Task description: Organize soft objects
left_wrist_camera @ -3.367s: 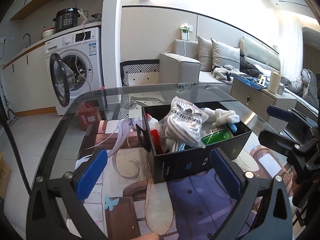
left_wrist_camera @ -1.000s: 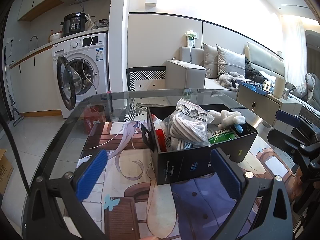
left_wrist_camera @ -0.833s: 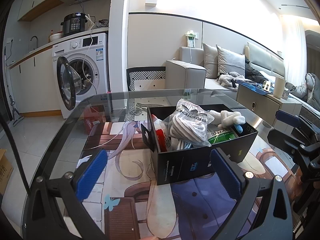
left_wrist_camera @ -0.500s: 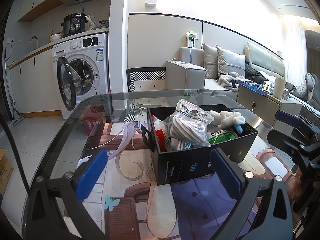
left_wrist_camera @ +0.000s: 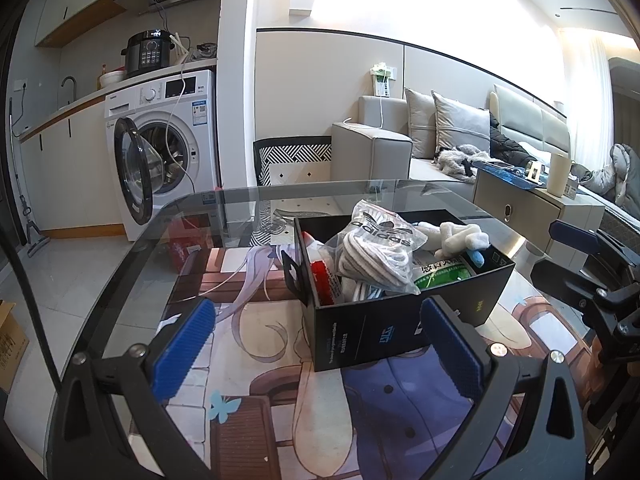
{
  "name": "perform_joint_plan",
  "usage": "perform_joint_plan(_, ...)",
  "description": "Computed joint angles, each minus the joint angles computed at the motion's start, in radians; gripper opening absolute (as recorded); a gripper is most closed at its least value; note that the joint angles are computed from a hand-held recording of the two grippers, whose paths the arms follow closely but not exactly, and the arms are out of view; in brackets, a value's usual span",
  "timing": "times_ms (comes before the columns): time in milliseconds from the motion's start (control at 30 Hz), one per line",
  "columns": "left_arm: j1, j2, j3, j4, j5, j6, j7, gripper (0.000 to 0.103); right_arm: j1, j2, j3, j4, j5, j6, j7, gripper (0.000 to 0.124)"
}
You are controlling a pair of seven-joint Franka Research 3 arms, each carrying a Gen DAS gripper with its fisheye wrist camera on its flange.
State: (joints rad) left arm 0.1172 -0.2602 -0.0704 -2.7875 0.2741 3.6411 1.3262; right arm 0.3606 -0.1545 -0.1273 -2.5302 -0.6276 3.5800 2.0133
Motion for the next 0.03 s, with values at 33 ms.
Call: perform_joint_plan(33, 0.004, -0.001, -0.008, 0.0, -0.011, -0.001, 0.007, 0.103, -0.001, 0.001, 0.001, 0.0, 0.002, 0.001, -0.001, 0.103)
